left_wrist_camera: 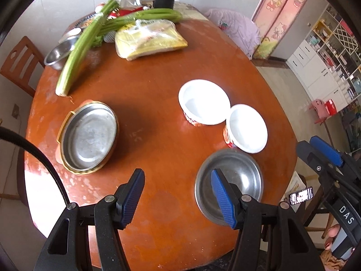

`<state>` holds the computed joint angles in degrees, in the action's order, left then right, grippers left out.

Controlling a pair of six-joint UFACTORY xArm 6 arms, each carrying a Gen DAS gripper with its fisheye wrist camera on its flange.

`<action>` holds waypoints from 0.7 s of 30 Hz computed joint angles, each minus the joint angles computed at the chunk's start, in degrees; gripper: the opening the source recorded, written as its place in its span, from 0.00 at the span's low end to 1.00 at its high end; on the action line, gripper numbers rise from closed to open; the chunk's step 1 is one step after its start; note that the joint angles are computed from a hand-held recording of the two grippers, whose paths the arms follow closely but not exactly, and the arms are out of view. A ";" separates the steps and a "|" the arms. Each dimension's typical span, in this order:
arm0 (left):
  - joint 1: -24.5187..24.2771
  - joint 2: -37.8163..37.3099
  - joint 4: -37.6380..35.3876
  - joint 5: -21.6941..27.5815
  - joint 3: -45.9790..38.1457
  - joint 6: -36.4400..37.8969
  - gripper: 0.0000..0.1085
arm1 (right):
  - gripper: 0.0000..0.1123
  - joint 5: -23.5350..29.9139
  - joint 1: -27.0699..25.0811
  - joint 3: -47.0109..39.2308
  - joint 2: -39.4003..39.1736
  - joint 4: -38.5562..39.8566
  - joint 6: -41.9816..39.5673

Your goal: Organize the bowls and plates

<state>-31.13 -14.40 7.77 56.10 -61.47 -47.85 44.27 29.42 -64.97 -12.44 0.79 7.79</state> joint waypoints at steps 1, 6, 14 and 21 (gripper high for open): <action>-0.11 0.28 -0.58 -0.11 0.09 0.48 0.56 | 0.43 0.20 -0.06 0.24 -0.05 0.02 0.15; -0.20 2.31 -2.99 -0.82 0.60 2.74 0.56 | 0.43 1.90 -0.52 1.96 0.53 0.12 0.33; -1.00 5.91 -5.56 -2.33 0.63 5.32 0.56 | 0.43 3.12 -0.87 4.51 2.09 1.09 0.59; -1.57 8.88 -8.12 -3.25 0.22 8.18 0.56 | 0.43 3.86 -0.84 4.95 4.61 1.88 0.27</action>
<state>-32.70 -5.53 -0.35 52.85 -61.25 -39.66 48.12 28.58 -60.02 -7.83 2.67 8.07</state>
